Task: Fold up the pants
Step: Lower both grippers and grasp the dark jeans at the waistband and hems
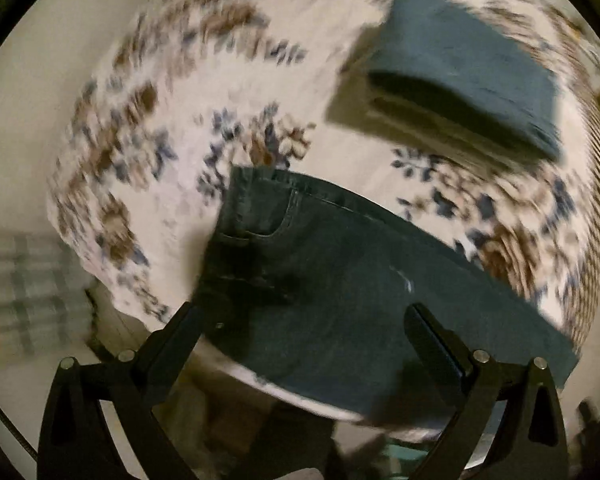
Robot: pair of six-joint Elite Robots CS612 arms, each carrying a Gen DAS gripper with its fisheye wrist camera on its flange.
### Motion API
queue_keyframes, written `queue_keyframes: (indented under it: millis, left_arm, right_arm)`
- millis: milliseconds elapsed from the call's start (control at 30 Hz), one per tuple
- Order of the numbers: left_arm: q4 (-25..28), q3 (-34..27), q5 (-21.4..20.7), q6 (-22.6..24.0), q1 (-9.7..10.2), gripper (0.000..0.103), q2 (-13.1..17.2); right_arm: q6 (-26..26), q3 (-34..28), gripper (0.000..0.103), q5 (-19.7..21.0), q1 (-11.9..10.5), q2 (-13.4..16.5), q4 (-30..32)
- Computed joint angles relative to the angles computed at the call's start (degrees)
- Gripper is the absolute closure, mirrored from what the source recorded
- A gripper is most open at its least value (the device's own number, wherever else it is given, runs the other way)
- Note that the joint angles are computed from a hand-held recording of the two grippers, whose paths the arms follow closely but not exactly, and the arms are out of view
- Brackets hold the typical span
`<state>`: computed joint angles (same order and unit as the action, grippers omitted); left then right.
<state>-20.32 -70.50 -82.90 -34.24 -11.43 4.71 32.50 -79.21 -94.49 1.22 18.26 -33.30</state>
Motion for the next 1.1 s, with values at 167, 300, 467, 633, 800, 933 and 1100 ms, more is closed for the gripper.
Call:
queue_keyframes:
  millis: [167, 300, 467, 633, 800, 933, 1100]
  left_arm:
    - [-2.4, 6.9, -6.3, -7.3, 3.37, 0.0, 2.5]
    - [-5.2, 11.6, -10.6, -11.7, 5.06, 0.0, 4.2]
    - [-7.0, 15.0, -12.7, -15.2, 5.87, 0.005, 5.7]
    - [-7.7, 12.3, -11.3, -14.9, 5.54, 0.055, 7.6]
    - [-10.2, 4.2, -10.7, -15.7, 5.71, 0.082, 10.7]
    - [-11.6, -2.1, -9.5, -14.2, 5.43, 0.089, 12.0]
    - [-11.1, -10.3, -9.0, -13.7, 5.29, 0.091, 12.4]
  right_arm:
    - [6.9, 4.7, 0.0, 2.4, -2.7, 2.9, -0.9]
    - [13.3, 6.5, 0.0, 5.1, -5.0, 5.6, -1.6]
    - [20.1, 8.0, 0.0, 7.8, -7.5, 8.3, -3.9]
    - [23.7, 9.7, 0.001, 9.1, -8.7, 10.0, -6.6]
    - [24.0, 9.6, 0.059, 10.8, -9.5, 11.5, -8.4]
    - [23.6, 6.1, 0.096, 11.1, -9.9, 13.3, -10.5]
    - [20.6, -0.5, 0.099, 12.2, -10.1, 15.4, -11.4]
